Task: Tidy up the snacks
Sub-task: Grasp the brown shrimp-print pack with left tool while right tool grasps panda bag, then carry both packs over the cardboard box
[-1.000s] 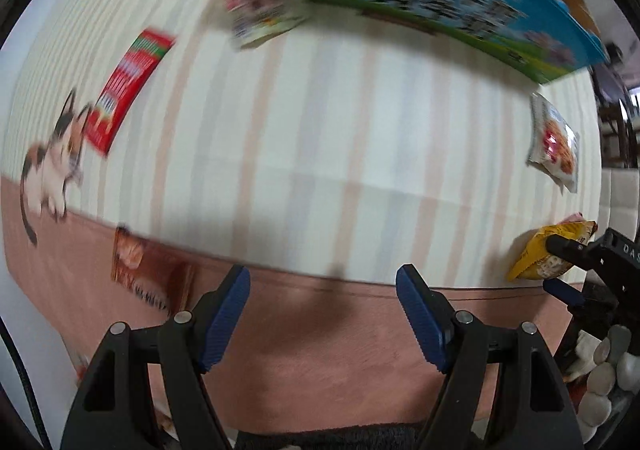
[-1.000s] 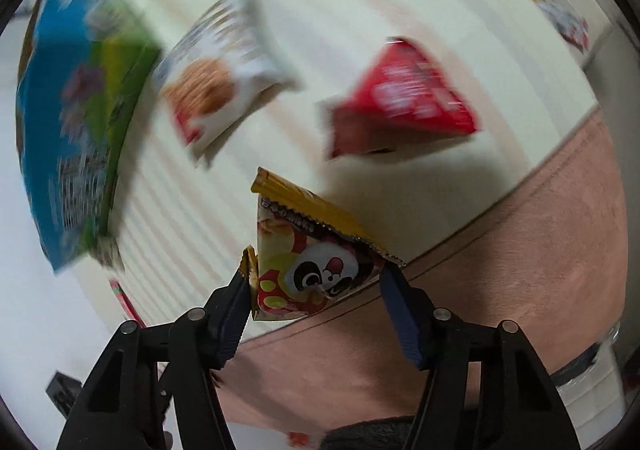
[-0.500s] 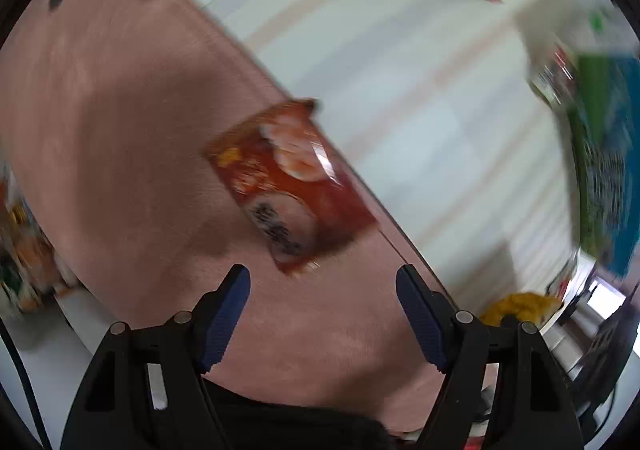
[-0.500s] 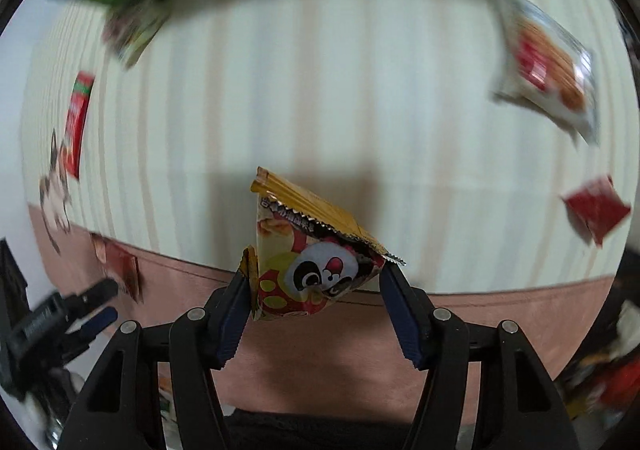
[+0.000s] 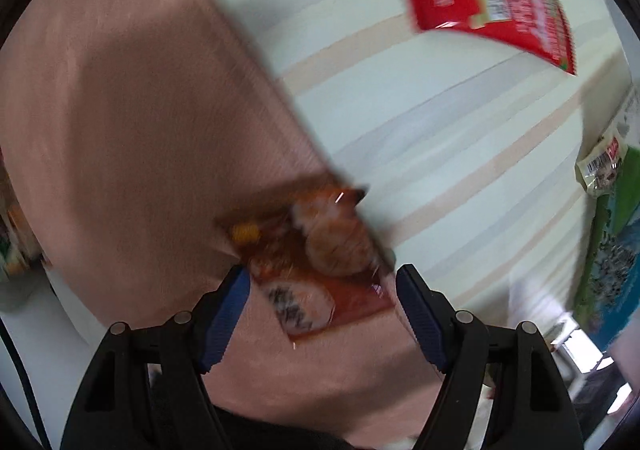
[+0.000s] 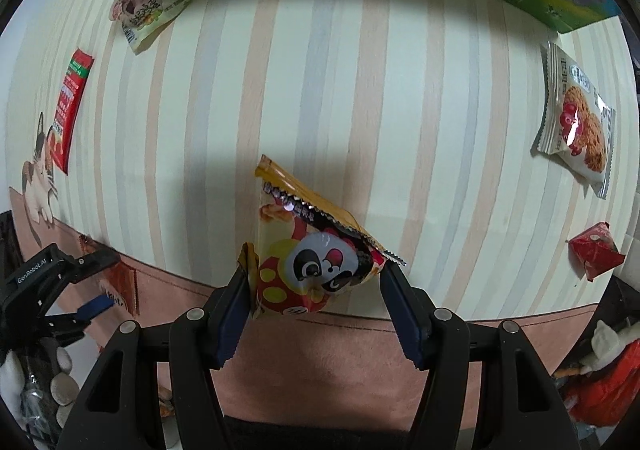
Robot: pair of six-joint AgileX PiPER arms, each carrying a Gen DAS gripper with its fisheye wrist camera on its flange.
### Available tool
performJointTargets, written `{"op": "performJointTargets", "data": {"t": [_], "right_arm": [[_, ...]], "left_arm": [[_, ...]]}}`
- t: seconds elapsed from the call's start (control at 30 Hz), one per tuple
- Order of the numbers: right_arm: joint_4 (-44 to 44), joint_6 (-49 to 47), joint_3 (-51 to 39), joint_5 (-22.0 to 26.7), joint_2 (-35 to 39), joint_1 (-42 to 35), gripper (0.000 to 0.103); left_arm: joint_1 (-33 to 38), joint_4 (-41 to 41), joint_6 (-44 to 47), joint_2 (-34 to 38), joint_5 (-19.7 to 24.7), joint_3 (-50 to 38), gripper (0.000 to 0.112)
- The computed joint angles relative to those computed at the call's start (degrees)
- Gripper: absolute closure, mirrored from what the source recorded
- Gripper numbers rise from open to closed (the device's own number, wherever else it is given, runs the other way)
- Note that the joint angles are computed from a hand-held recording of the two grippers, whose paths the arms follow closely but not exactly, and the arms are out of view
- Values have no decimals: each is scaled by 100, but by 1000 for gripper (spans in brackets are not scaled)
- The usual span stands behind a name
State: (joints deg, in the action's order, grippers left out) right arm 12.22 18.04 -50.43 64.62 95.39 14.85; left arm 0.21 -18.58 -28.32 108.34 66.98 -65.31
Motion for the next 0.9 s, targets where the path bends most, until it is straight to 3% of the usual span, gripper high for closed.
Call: {"op": "performJointTargets", "data": {"t": [0.17,0.43,0.6,0.8,0.9], "right_arm": [[-146,-46,-178,138,52,38,37],[-291,-540,23,381,-29,-262,37],[-267,-573,-141,473,155,-470,33],[-141,-440,-319,465,423,-567,29],[-114,-621,-360,478,555,-873,28]], "left_arm": [[-692,852,19,72,61,-408,59],[-2101,1542,658,70,-30,-665,58],[-1892,1183,1141,194,15,-610,50],[-2057,1100,1013,183,-96,-382,48],[-2023,1059,1027,501,158,-917,48]]}}
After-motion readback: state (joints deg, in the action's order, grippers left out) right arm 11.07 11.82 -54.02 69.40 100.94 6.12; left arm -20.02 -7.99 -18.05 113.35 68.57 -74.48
